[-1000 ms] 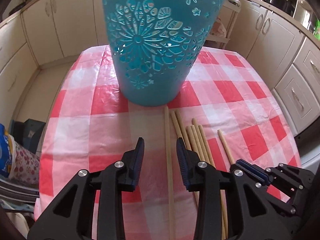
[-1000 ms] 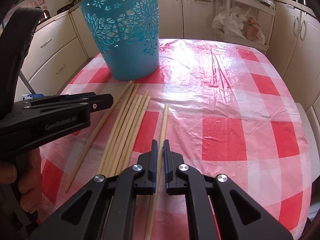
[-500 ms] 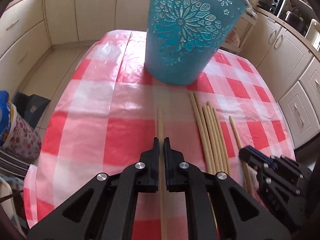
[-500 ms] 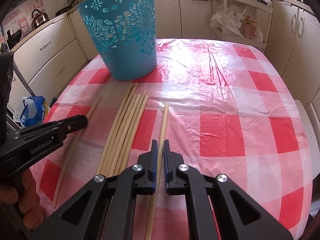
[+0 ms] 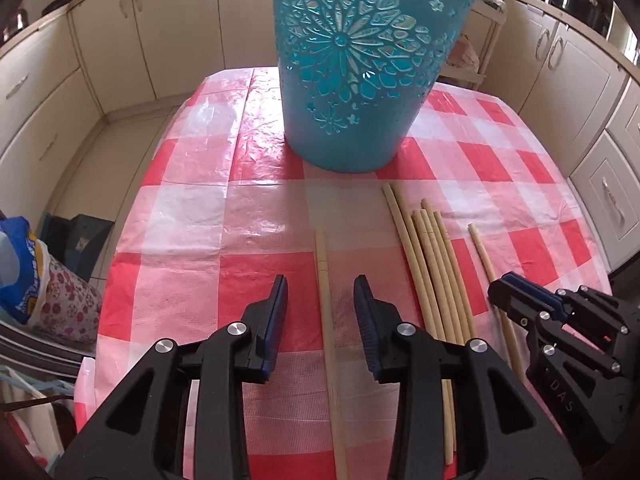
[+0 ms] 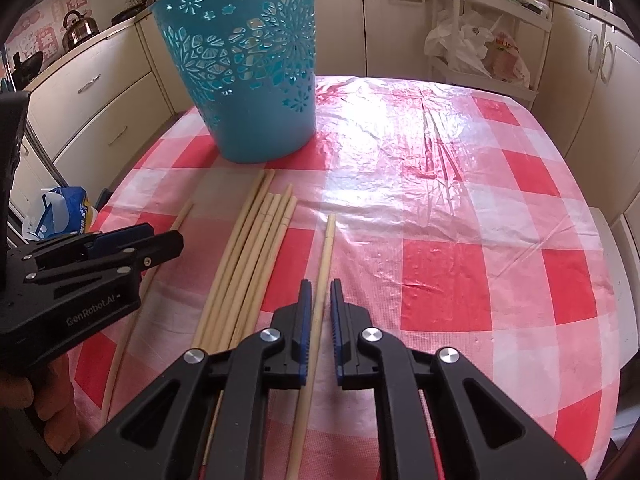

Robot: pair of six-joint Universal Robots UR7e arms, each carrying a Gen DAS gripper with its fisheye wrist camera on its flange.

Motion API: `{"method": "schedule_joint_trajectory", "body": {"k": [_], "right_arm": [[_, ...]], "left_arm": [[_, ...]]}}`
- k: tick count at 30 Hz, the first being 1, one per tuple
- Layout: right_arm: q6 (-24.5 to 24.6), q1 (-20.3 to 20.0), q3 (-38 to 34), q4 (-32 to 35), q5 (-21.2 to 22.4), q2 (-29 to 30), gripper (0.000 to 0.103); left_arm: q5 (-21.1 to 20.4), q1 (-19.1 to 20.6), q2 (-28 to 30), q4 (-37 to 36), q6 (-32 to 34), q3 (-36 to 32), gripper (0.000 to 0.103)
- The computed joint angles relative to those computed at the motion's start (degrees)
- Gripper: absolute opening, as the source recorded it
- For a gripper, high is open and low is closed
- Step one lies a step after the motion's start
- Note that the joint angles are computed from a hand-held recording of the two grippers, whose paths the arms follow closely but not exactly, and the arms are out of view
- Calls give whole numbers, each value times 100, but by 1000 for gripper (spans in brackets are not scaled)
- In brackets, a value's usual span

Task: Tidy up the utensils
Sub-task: 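Close the left gripper on a chopstick while the right gripper grasps another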

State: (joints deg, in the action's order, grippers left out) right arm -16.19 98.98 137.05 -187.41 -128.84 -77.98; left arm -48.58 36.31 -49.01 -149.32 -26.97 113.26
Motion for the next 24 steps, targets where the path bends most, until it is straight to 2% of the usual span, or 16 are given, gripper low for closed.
{"method": "schedule_joint_trajectory", "body": {"k": [3,4,5,7,12,16,18,20,24], "right_arm": [[-170,61,-11,-107,-139,96,10],[-236,86,-11,-164,-195,138,10],[-254,99,-13,-177,-212,155,7],[-183,82,10,-110,-139,93,6],[-67,96,112,-100,-46,-111,6],[53,69,70,202,-86,-160,6],[113,74,46,331,-134,-157,6],[23,95,57,258,-195,-114,6],[-236,145,75,24,-323,13,6]], "left_arm": [[186,-72,88,3,83,7,33],[285,-110,111,10,132,26,28],[310,-128,122,-64,226,58,12],[155,-113,111,-126,347,56,5],[46,-138,35,-51,340,108,5],[39,-136,17,71,195,92,6],[39,-144,8,157,153,78,10],[87,-175,12,226,137,83,21],[237,-239,43,116,239,161,23]]}}
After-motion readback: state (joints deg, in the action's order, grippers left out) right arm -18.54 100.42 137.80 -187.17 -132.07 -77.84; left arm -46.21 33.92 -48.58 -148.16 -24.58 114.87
